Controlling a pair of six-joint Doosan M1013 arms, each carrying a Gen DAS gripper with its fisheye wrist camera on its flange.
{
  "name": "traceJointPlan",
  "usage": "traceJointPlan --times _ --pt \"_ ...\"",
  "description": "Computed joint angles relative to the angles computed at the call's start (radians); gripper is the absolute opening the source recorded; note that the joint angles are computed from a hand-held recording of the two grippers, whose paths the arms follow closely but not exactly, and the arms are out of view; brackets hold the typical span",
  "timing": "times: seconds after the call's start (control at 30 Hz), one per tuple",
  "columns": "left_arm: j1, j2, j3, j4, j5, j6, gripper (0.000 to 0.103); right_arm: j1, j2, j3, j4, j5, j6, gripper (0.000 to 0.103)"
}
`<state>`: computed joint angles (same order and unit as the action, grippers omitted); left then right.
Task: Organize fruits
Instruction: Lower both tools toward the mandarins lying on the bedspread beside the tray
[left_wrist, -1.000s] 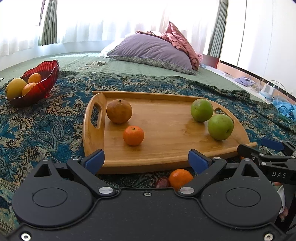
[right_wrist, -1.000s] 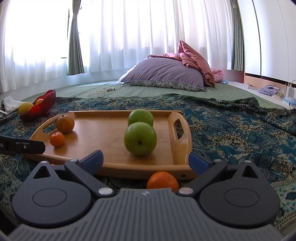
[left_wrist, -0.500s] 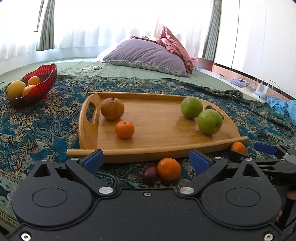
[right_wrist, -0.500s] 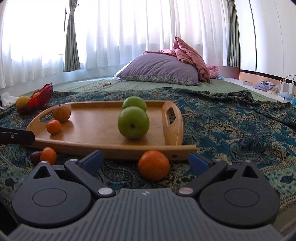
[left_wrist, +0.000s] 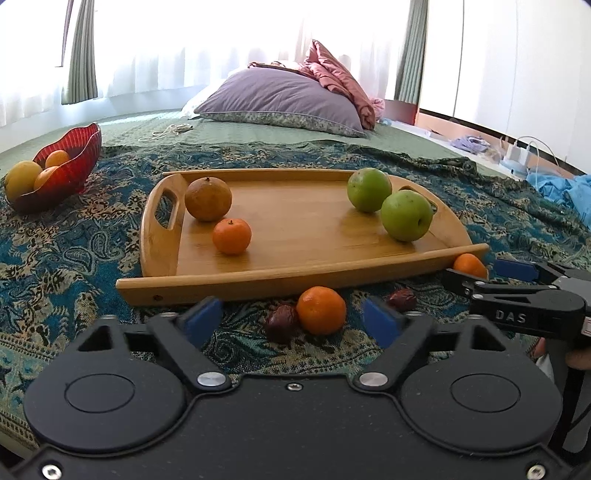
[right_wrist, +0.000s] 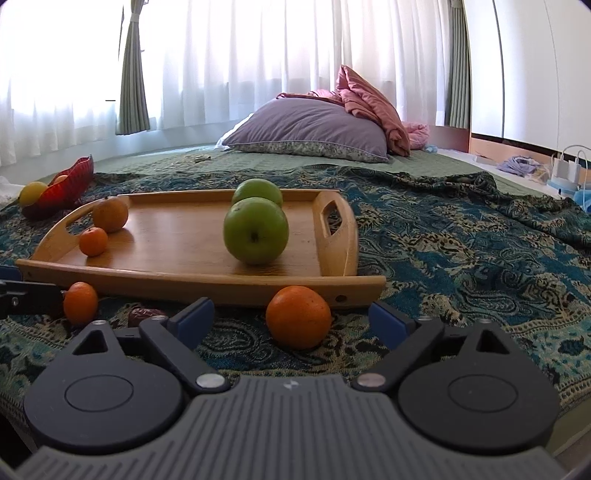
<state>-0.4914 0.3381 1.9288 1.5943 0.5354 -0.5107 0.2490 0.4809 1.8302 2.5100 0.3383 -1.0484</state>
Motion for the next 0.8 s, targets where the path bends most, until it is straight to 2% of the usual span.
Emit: traceJointPlan --times 0.03,0.1,0.13,0.3,0.43,0.53,0.8 --pt "-0.001 -0.001 0.0 0.001 0.0 0.003 0.058 0.0 0.001 -0.002 -0.01 -0.002 0.011 0.091" --pt "-0.005 -0.004 0.001 0.005 -0.004 0.013 0.044 0.0 0.003 -0.003 -0.019 -0.005 0.017 0.086" --pt "-0.006 -0.006 0.002 0.006 -0.013 0.019 0.041 0.001 0.003 -0.003 -0.017 -0.007 0.012 0.083" --pt "0.0 -0.013 0.005 0.009 -0.099 0.04 0.039 0.002 0.006 -0.006 -0.032 -0.012 0.027 0.075" --pt "-0.001 0.002 -0.01 -0.069 -0.097 0.114 0.039 0.002 0.007 -0.007 -0.043 -0.014 0.037 0.07" --pt "0.007 0.009 -0.018 -0.082 -0.113 0.099 0.039 0.002 0.007 -0.009 -0.051 -0.014 0.044 0.068" --pt "0.025 0.034 -0.043 -0.109 -0.096 0.087 0.039 0.003 0.008 -0.009 -0.047 -0.015 0.044 0.068"
